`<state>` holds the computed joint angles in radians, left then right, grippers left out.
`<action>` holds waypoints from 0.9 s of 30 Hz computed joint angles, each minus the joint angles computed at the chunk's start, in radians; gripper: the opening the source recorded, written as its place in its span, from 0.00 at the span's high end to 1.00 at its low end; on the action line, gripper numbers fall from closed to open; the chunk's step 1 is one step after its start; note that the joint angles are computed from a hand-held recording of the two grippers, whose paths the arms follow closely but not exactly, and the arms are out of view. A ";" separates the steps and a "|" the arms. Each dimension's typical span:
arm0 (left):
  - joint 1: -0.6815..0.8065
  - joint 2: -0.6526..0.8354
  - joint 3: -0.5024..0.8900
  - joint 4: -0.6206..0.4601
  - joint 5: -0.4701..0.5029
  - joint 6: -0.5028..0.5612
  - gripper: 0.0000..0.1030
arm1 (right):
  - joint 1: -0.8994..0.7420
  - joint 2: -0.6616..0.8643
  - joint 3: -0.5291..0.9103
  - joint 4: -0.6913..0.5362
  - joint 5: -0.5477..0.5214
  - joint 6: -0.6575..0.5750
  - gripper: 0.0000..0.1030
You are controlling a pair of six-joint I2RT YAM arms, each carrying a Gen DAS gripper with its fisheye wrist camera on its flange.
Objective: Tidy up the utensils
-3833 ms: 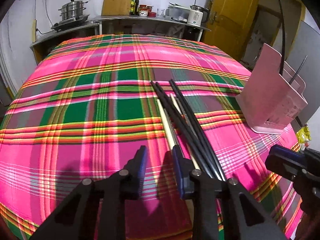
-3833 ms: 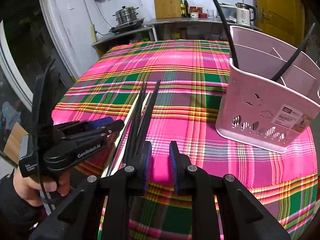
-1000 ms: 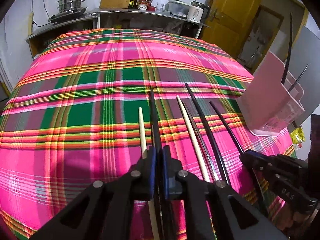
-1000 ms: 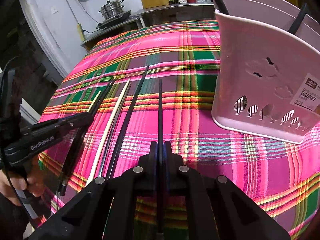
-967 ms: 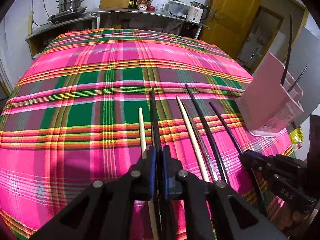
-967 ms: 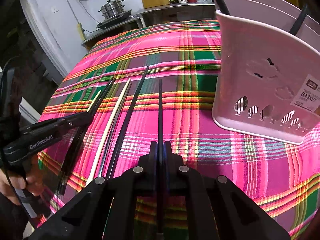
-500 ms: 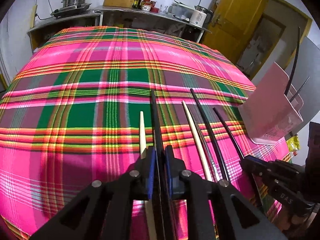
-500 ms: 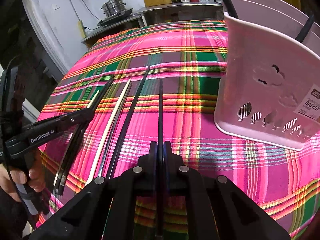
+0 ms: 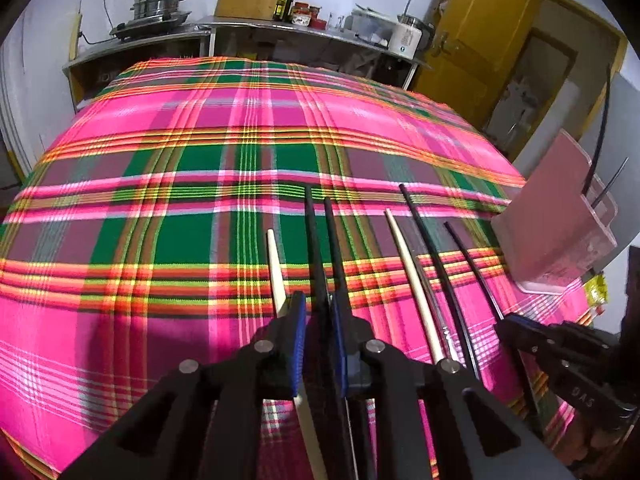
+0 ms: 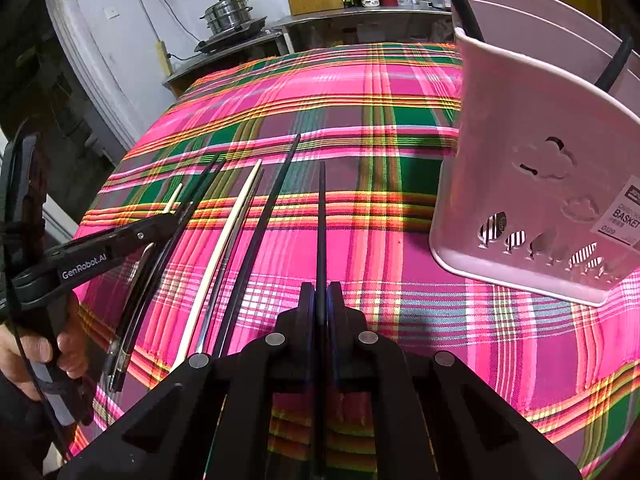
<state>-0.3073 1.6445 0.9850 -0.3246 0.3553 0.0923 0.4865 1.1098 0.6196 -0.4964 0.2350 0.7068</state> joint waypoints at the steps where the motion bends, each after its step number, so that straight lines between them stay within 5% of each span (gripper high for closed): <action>1: -0.010 0.005 0.009 -0.004 -0.017 0.003 0.86 | -0.003 0.012 0.009 -0.001 0.000 -0.004 0.94; 18: -0.051 0.191 0.268 -0.121 -0.058 0.012 0.86 | -0.083 0.255 0.180 0.038 -0.012 -0.107 0.93; 27: -0.050 0.187 0.298 -0.145 -0.053 0.003 0.94 | -0.104 0.273 0.204 0.048 -0.023 -0.134 0.95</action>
